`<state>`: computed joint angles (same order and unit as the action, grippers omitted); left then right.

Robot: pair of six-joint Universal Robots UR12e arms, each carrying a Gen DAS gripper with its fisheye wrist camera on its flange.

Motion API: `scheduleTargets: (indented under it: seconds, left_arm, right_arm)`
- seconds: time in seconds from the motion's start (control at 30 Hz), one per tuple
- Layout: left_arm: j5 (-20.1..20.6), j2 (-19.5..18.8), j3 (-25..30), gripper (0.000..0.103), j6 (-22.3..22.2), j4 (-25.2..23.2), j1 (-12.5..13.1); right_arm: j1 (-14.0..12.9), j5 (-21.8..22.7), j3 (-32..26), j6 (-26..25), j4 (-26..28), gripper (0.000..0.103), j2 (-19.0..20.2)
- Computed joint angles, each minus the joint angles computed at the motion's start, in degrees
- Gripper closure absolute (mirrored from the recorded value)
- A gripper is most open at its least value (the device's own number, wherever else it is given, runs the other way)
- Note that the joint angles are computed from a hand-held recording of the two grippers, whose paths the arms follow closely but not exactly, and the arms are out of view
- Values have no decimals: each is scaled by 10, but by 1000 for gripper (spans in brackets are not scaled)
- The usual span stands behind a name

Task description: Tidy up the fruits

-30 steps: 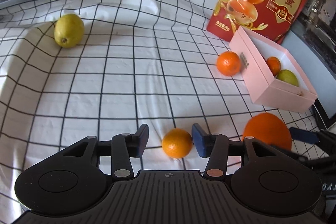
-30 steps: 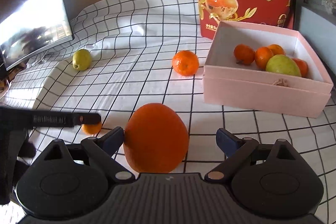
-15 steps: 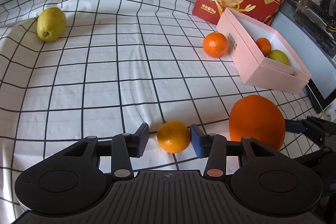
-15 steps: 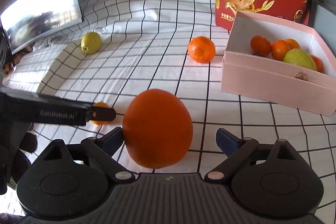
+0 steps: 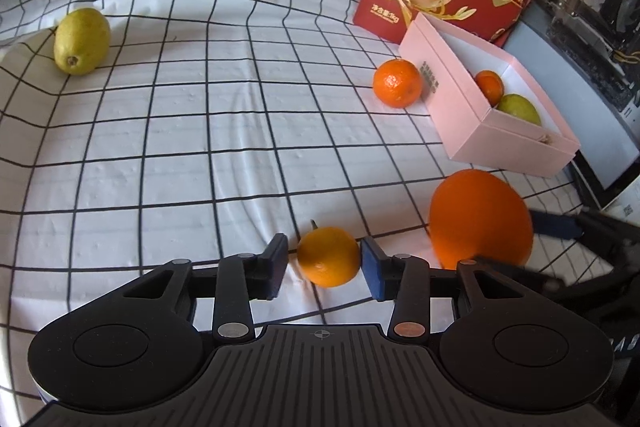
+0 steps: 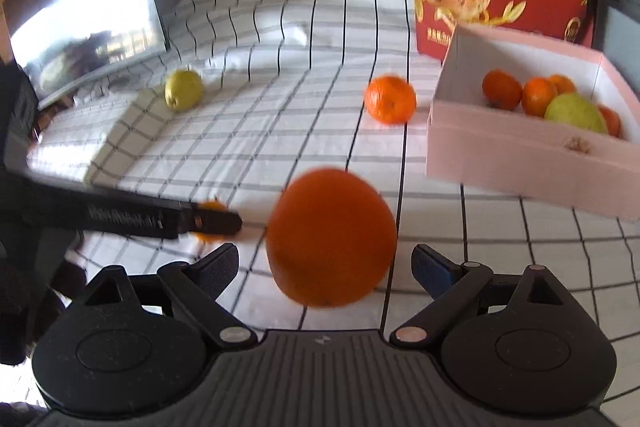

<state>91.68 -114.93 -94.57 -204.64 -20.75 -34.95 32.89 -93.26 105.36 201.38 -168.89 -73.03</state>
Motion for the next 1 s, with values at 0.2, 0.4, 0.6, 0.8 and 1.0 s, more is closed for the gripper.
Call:
scheduleTargets:
  seconds: [0.2,0.4,0.6,0.8,1.0]
  left_arm:
    - [24,6,-2,58,1,-13,-2]
    - [44,9,-6,65,-7,-19,-4]
    - [44,7,-4,65,-12,-19,-6]
    - [33,1,4,65,-5,-19,-6]
    - [39,-8,19,59,16,-33,-12]
  right_arm:
    - [-2,-1,-15,-4,27,9,11]
    - [-3,10,-27,-11,46,9,24]
    - [9,-41,-41,-51,64,20,34]
    - [-2,-26,-31,-39,66,32,22]
    - [8,-78,-15,-65,75,32,8]
